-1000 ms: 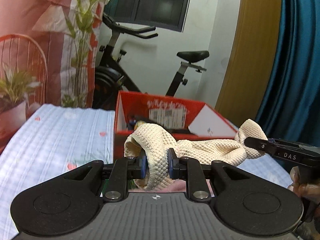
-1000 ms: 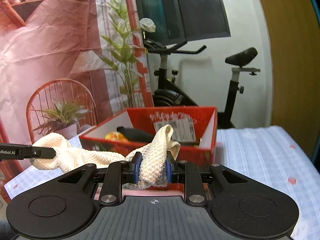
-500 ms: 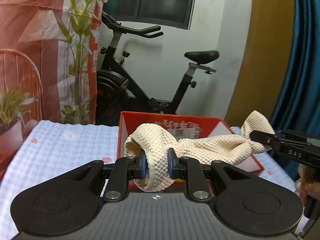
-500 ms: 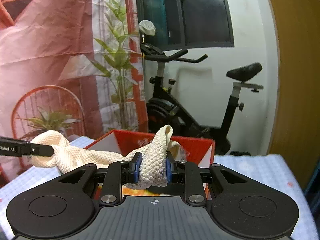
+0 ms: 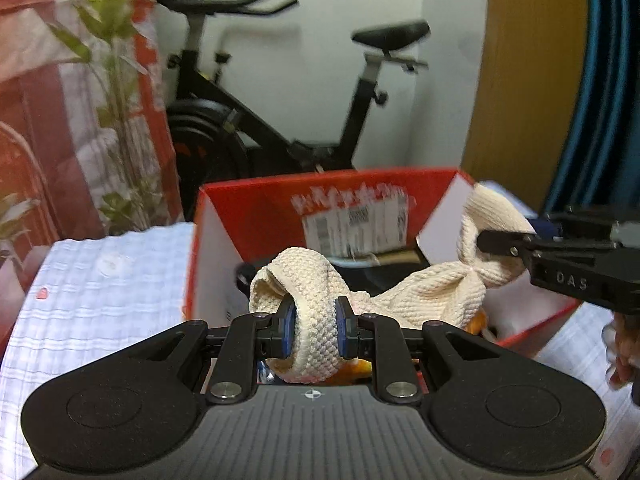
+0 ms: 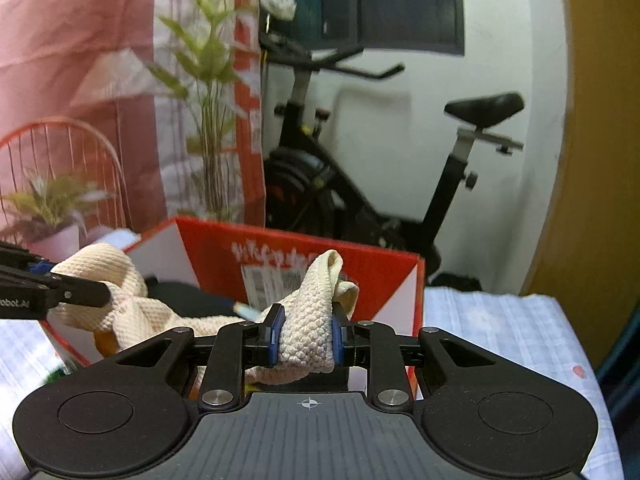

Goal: Organize soft objects
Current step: 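Lower the cream towel into the box with the left tool, then open the left tool to release the towel and withdraw from the box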

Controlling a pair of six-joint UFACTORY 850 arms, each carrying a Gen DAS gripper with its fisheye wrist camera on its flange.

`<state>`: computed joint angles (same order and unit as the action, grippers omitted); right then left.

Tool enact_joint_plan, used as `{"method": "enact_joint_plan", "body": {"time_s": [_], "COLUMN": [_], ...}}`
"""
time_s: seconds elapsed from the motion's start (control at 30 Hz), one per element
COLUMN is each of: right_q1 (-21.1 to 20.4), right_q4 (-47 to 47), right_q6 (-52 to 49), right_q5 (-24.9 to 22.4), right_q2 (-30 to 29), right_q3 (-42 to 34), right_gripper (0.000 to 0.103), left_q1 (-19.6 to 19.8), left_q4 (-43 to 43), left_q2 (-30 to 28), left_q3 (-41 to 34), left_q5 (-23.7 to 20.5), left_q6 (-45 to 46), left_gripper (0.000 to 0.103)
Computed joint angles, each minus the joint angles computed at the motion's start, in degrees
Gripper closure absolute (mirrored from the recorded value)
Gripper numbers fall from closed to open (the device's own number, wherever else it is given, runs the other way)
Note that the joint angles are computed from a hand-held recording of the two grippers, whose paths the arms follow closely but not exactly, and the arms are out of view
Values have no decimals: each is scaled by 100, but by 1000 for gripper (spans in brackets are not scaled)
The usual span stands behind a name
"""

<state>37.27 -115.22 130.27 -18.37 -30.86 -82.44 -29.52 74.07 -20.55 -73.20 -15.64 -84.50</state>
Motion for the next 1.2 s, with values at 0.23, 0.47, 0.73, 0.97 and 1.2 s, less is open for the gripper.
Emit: {"method": "enact_joint_plan", "body": {"time_s": [0.23,0.47,0.73,0.97,1.2], "right_q1": [34,30,107,274,369], "right_q4": [1427,1826,915,219,-481], "right_q6": [-1692,-1970,-1163,-562,312], "right_q5": [210,295,-109,-910,-1297], "right_q2": [-326,-438,-339,-85,284], "right_q3": [-360,-472,-247,123,627], "right_gripper": [81,81,66,26,1], "left_q1": [98,78,63,-55,-103], "left_q4": [-915,-953,-172,1592,2589], "left_q2": [-183,-229,-120,260,745], "left_q3": [-128,-167,-91,317,853], "left_q5": [110,56,71,-23,-143], "left_q6": [765,793,-38,-1821,-3021], "left_gripper": [81,81,67,8,0]}}
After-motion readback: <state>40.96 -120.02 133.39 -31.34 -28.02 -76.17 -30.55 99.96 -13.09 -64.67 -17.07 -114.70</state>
